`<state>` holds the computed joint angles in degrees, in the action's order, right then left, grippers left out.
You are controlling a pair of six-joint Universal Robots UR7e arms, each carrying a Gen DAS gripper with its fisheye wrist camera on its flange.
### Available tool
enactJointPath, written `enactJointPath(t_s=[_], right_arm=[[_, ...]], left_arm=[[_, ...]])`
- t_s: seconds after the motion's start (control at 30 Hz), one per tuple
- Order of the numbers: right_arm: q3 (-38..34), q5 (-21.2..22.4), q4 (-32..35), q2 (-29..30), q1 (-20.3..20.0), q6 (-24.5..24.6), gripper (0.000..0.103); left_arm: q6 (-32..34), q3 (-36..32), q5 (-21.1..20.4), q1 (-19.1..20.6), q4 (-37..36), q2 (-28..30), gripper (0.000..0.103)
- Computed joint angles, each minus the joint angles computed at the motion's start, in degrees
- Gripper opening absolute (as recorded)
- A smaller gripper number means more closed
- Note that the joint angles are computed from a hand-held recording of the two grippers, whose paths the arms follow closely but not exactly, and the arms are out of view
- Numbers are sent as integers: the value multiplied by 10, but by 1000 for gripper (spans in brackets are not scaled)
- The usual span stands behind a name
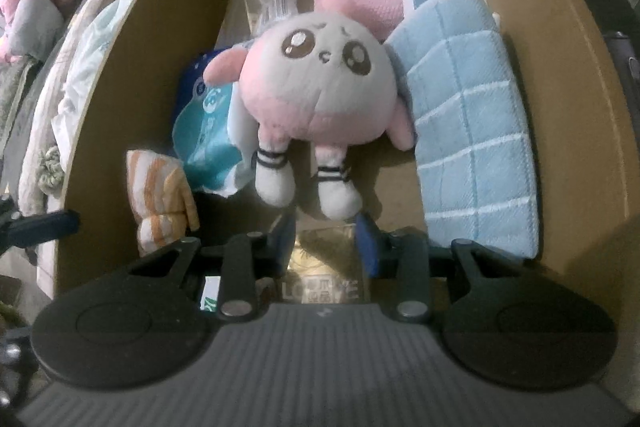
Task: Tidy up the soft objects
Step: 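Raise the right tool out of the box and move back to the bed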
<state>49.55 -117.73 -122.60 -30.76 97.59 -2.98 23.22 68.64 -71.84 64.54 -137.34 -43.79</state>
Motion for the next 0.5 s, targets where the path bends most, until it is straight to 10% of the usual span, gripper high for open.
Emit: enactJointPath(t_s=[0.5], right_arm=[[107, 36, -211, -59, 41, -23, 41]], left_arm=[[-1, 79, 30, 2, -134, -61, 93]])
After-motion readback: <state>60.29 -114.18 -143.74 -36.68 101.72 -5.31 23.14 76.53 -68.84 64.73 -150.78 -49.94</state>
